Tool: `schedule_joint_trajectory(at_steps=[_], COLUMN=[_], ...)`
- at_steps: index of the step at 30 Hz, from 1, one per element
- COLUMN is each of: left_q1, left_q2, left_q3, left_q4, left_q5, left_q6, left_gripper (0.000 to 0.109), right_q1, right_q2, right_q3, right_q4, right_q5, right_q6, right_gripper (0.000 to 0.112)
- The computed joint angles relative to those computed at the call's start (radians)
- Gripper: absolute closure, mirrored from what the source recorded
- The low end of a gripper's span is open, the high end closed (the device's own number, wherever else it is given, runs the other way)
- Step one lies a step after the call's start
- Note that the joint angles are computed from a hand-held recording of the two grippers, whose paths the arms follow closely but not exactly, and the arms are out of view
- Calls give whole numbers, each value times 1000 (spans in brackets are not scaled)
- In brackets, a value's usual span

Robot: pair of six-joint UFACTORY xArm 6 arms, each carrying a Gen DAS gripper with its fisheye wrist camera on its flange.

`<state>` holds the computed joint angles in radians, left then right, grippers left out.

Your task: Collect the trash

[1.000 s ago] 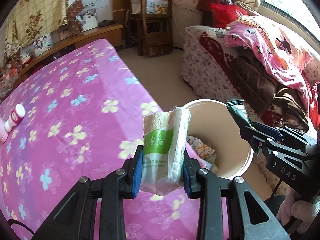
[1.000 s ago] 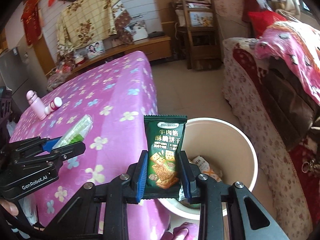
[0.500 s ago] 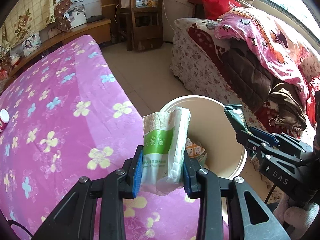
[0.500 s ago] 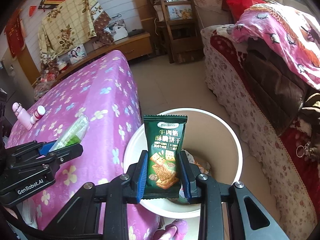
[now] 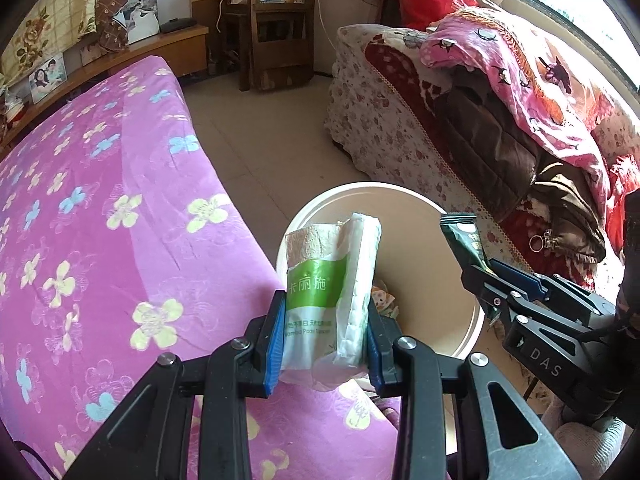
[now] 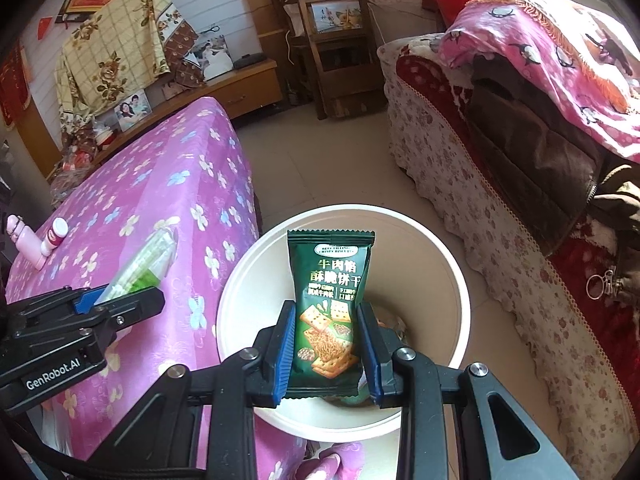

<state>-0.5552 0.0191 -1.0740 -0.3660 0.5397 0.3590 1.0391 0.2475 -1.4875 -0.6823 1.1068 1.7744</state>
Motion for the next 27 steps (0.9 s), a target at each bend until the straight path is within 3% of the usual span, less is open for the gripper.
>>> schedule_joint_trajectory(at_steps=[8,13,16,20,22,27], left_q1=[0,2,3,6,8,17], left_q2=[12,18,17,12,2,-15], left_q3=[-9,-16,-15,-12,-3,0], left_q4=[-40,-62,-74,-82,-99,-158], left_q5=[3,17,18,24,17,32], left_q6=[20,33,41,49,61,92], left_gripper=[69,59,57,55,44,41], right_q1=[-6,-18,-18,-16,-15,-10], right_q2=[5,-16,-21,-25,-24,-23], right_q3=[7,48,57,59,59,51], right_q4=[5,13,12,-2,-3,-7], right_q5=[-5,-50,-56,-54,-56,-44], right_q6=[21,67,79,89,92,92], right_gripper=[79,73,55,55,55,55])
